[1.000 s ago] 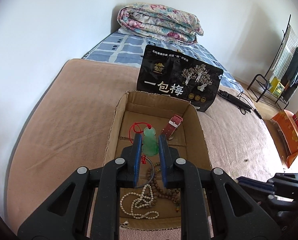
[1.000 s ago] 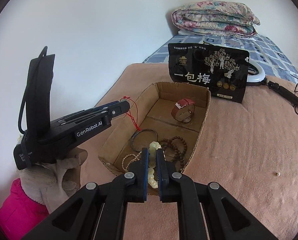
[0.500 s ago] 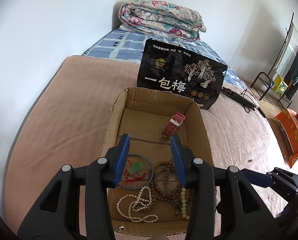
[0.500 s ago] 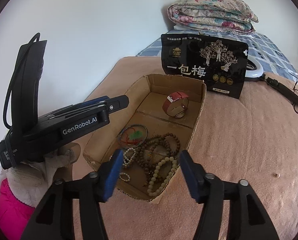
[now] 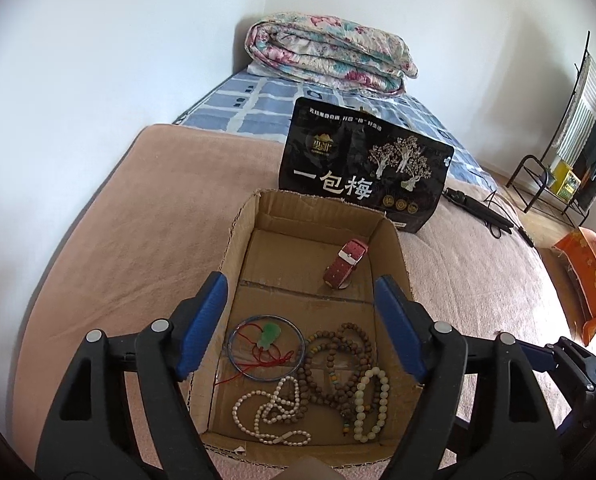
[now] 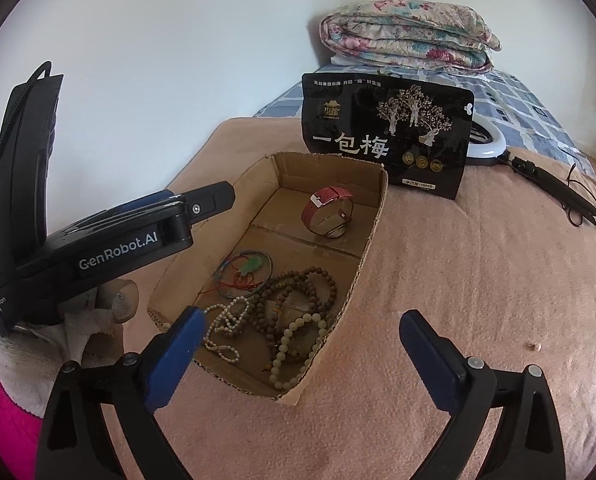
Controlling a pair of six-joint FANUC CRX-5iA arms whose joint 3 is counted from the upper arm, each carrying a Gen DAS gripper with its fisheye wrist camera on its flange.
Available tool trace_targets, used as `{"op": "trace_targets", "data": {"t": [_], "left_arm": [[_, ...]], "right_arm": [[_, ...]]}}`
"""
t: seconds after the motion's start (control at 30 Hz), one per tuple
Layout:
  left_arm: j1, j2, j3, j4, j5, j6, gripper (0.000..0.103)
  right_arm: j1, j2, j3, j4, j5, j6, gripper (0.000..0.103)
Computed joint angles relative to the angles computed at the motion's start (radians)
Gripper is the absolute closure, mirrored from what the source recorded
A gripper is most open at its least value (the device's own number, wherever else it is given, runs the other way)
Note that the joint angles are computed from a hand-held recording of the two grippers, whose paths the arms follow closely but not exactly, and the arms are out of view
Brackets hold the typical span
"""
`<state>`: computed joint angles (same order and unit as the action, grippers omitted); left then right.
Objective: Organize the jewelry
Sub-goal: 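Withdraw both tools from the box and move the left tool toward the pearl earring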
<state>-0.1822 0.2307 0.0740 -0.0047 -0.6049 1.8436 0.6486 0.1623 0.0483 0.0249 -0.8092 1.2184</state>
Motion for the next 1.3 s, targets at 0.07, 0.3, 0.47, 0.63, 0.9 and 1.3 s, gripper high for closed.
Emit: {"op": "trace_targets", "data": {"t": [0.07, 0.3, 0.47, 0.63, 0.9, 1.3], "left_arm": [[-0.005, -0.005, 0.004, -0.014, -0.005, 0.014, 0.025], [-0.032, -0.018, 0.027, -0.088, -0.025, 0.052, 0.024], [-0.044, -0.033, 0.029, -0.107, -0.029, 0.060, 0.024], [-0.058, -0.051, 0.028, -0.129, -0.037, 0.074, 0.024], [-0.088, -0.071, 0.035, -0.171, -0.045, 0.097, 0.024], [-0.155, -0.081, 0.053, -0.224, -0.055, 0.103, 0.024]], "right_arm": [[0.001, -0.004, -0.006, 0.014, 0.003, -0.013, 0.002], [0.004, -0.020, -0.026, 0.055, 0.010, -0.057, 0.001], [0.008, -0.038, -0.043, 0.077, 0.019, -0.073, 0.001], [0.013, -0.063, -0.068, 0.102, 0.021, -0.077, 0.001], [0.023, -0.107, -0.137, 0.231, 0.013, -0.135, 0.000], [-0.027, -0.182, -0.221, 0.316, 0.013, -0.183, 0.000]]}}
